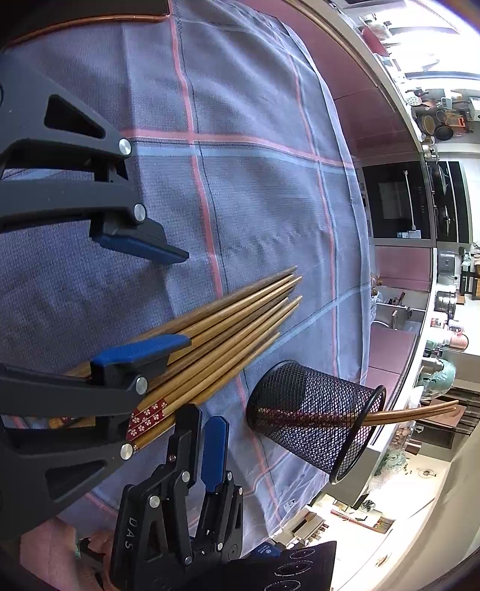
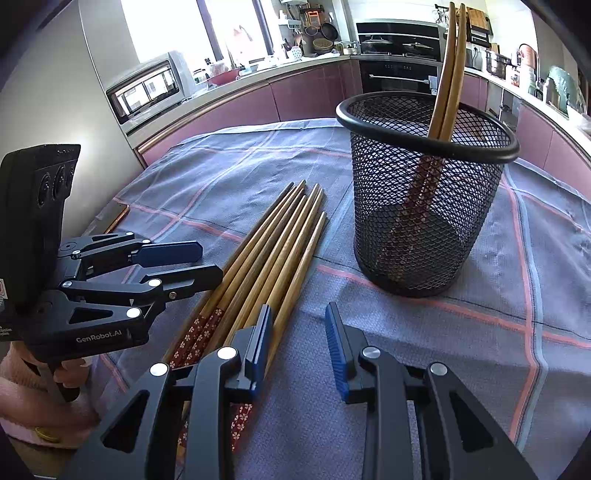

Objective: Organize utensils
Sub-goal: 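Open both tools, releasing the chopsticks in the cup, and withdraw to the pile, then grasp another chopstick with the left tool while the right tool grasps one too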

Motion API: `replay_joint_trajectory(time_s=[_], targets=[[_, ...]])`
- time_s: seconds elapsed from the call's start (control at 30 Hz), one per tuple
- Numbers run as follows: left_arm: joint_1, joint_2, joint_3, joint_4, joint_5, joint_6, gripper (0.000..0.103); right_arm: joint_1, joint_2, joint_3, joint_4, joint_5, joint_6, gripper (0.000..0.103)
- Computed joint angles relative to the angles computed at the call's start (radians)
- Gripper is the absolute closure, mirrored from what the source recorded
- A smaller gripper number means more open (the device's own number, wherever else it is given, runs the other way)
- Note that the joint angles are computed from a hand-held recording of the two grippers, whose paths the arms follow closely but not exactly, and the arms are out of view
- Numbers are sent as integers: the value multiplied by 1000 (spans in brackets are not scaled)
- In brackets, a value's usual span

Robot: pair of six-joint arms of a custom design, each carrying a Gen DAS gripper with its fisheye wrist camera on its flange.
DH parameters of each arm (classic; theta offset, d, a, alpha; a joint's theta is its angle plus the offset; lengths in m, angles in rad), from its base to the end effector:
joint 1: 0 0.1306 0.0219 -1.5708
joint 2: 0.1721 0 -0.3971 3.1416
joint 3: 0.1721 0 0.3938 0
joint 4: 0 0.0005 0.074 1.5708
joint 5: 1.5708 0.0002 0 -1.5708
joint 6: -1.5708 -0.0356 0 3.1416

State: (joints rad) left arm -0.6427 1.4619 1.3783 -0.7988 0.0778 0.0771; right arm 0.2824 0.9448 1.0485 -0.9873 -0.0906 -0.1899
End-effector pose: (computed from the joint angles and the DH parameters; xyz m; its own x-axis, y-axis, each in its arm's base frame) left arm 0.4053 -0.3076 0.4093 -0.6654 0.4023 -0.6288 0.5876 0.8018 -0.1088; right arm 0.2958 0.0886 0.4435 -0.7919 -0.0340 -0.6098 -0.1865 0.9642 0.1884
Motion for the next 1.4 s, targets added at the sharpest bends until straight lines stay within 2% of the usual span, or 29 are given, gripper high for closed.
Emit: replay_joint_trajectory(time_s=[0.2, 0.47, 0.67, 0.77, 0.87, 1.17, 1.4], targets=[[-3, 2, 3, -11, -27, -13, 63, 14, 3, 4, -14, 40, 2, 79], [-2, 29, 27, -22, -44, -29, 61, 11, 16, 10, -10, 44, 0, 79], [-3, 54, 54, -23, -62, -26, 68, 17, 31, 16, 4, 60, -6, 79], [1, 58, 60, -25, -54, -15, 77, 15, 31, 13, 10, 62, -16, 82], [5, 56, 58, -24, -26, 4, 90, -2, 25, 6, 15, 40, -37, 91], [13, 23, 26, -7, -15, 67, 95, -39, -9, -13, 31, -14, -66, 98], [13, -32, -21, 1, 46, 34, 95, -54, -31, -10, 39, -93, -9, 98]])
